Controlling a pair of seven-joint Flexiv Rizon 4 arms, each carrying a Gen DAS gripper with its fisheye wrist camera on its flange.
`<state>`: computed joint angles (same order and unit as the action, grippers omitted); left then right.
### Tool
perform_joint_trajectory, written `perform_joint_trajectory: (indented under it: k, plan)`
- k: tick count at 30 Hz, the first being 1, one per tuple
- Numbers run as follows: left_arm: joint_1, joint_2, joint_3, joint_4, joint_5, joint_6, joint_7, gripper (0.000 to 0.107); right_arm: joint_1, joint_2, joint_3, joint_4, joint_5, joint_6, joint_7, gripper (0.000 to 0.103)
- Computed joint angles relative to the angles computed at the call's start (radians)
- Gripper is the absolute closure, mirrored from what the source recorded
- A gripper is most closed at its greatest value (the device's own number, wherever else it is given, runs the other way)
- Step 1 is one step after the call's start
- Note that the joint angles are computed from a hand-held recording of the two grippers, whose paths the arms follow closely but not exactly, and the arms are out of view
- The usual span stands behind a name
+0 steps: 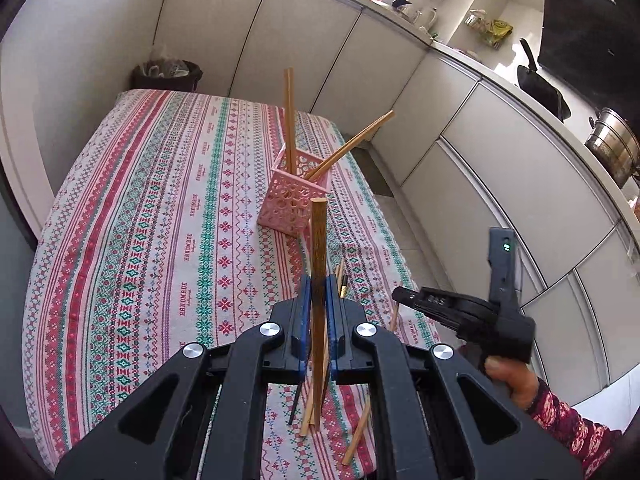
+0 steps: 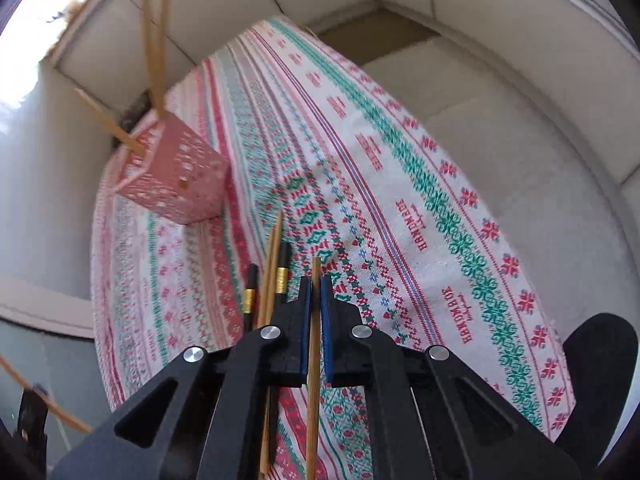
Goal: Organize utensils
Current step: 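Carry the held chopstick upright with the left tool over the pink holder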
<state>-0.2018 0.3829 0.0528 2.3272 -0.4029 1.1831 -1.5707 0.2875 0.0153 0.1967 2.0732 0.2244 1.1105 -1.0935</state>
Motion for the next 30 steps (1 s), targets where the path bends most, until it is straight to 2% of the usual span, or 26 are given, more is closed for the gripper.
perform_joint_trajectory:
  k: [2,6,8,12,16,20,30]
  plan:
    - [-0.002,0.008,-0.020,-0.008,0.017,0.012,-0.010,0.100,-0.002,0.087,0.005,0.045,0.069,0.070,-0.106,0.098]
    - [0.001,0.012,-0.059,-0.042,0.077,0.008,-0.048,0.100,0.021,0.180,-0.009,0.076,0.052,0.175,-0.205,0.098]
    - [0.008,0.008,-0.076,-0.063,0.107,0.001,-0.075,0.100,0.028,0.204,-0.009,0.086,0.015,0.214,-0.213,0.098]
    - [0.017,-0.002,-0.092,-0.101,0.158,-0.015,-0.114,0.100,0.057,0.252,-0.031,0.089,-0.007,0.227,-0.230,0.098]
    - [0.037,-0.011,-0.107,-0.151,0.216,-0.046,-0.144,0.101,0.061,0.257,-0.043,0.064,-0.056,0.215,-0.232,0.098]
    - [0.053,-0.020,-0.112,-0.195,0.258,-0.069,-0.164,0.101,0.085,0.248,-0.077,-0.001,-0.041,0.154,-0.265,0.098]
    - [0.096,-0.100,-0.127,-0.350,0.351,-0.089,-0.186,0.100,0.056,0.179,-0.070,-0.123,-0.062,0.145,-0.294,0.098]
